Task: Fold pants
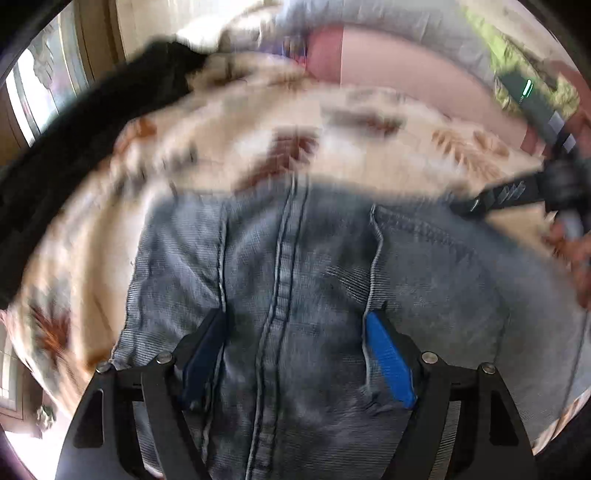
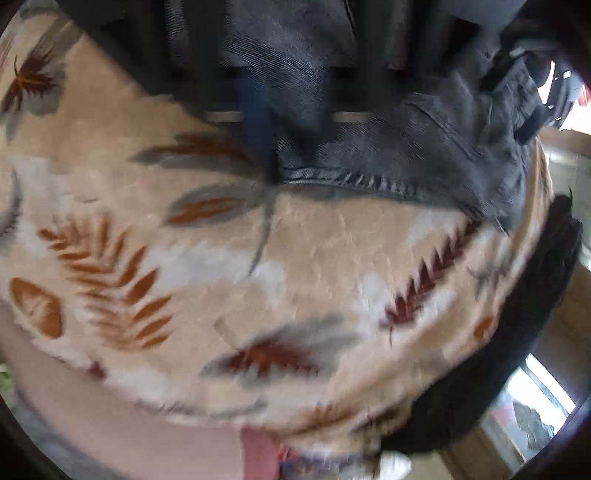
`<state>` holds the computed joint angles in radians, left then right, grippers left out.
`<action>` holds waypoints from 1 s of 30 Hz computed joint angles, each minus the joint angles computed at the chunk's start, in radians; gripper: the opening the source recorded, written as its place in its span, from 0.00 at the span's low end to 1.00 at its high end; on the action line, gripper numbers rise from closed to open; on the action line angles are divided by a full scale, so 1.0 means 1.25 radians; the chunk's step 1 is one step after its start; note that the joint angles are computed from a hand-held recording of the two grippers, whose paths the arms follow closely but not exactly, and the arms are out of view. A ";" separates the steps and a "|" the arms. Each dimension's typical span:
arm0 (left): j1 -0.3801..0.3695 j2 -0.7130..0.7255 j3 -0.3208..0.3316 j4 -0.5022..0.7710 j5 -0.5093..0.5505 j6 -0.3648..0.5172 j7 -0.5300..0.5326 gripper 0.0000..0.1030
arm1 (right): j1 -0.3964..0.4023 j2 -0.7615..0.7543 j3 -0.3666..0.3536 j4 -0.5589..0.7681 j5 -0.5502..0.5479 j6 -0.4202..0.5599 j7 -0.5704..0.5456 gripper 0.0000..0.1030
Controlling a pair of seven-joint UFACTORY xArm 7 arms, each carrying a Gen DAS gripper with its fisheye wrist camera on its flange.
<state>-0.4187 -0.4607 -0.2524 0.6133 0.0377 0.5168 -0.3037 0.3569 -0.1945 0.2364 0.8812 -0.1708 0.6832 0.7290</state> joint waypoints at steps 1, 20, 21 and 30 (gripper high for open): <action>0.007 -0.014 -0.012 -0.016 0.018 -0.022 -0.007 0.78 | -0.002 -0.001 0.014 0.007 -0.037 0.013 0.012 0.04; 0.018 -0.051 -0.040 -0.035 0.069 -0.027 -0.054 0.79 | 0.058 -0.347 0.074 -0.190 -0.179 0.054 0.344 0.19; 0.019 -0.049 -0.043 -0.034 0.073 -0.028 -0.057 0.79 | 0.071 -0.386 0.076 -0.223 -0.145 0.044 0.349 0.24; 0.031 -0.062 -0.059 -0.023 0.107 -0.003 -0.081 0.81 | 0.087 -0.679 0.006 -0.507 0.099 -0.018 0.346 0.53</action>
<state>-0.3804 -0.5381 -0.3263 0.5842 0.1717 0.5126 -0.4052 0.4660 -1.0431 0.2445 0.2472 -0.0465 0.6613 1.1616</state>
